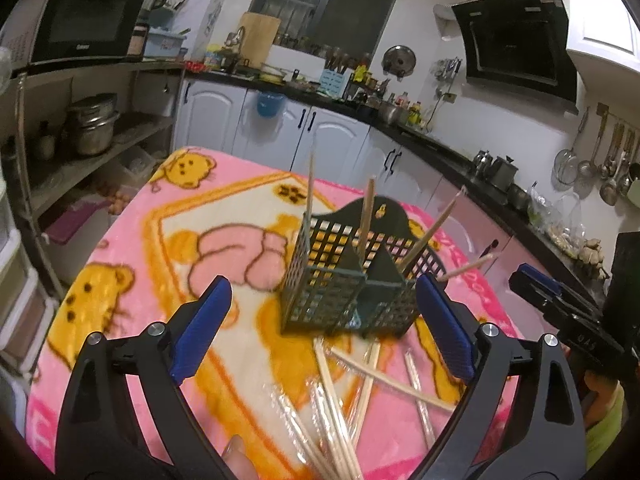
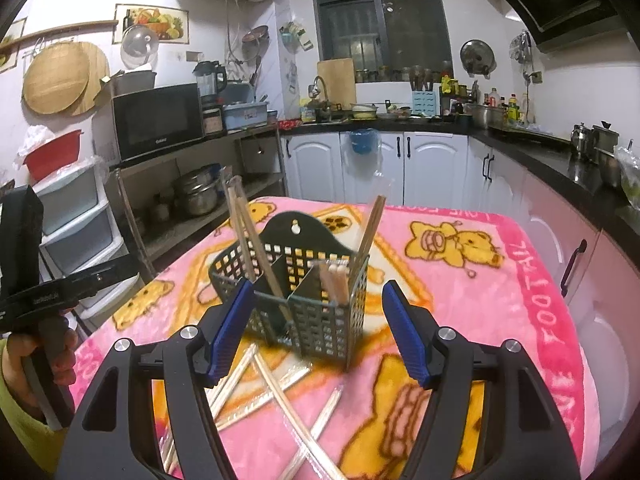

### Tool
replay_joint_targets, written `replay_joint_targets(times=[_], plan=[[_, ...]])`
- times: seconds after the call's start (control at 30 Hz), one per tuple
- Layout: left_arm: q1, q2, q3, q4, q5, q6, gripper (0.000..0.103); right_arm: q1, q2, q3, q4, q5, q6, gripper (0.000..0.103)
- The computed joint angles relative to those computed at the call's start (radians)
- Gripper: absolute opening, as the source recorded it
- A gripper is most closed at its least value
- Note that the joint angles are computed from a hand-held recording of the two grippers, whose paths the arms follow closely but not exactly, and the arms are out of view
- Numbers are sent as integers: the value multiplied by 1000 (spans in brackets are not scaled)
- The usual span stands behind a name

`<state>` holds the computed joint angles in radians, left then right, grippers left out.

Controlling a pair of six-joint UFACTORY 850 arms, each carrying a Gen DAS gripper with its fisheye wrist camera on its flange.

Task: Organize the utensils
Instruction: 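Withdraw both open tools from the holder toward the remaining chopsticks, then lower both tools onto wrapped chopsticks beside the holder and close both grippers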

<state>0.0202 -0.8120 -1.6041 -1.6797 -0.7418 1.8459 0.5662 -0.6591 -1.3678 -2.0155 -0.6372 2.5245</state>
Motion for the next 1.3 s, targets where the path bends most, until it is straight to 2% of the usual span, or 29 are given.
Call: replay_joint_targets(times=[0.3,0.67,0.97,1.03,1.1,1.3], plan=[[11,-5,32,45,30,-26,85,7,-22,-7,-9,31,1,64],[16,-23,48,110,65,-72,85,9,-74,-44,-1,114,-41,64],[18,-92,-16,312,38,-280,53,-10,-133,-102,13,220,-111,64],[18,-118,-46,374,9,-351,39,-15,-149,-120,30,238,-137,64],[17,-137,-67,417,-11,-404,38,-23,-170,-144,43,271,-156,64],[5,-163,-97,477,-4,-465,38,-35,-211,-201,179,317,-317,63]])
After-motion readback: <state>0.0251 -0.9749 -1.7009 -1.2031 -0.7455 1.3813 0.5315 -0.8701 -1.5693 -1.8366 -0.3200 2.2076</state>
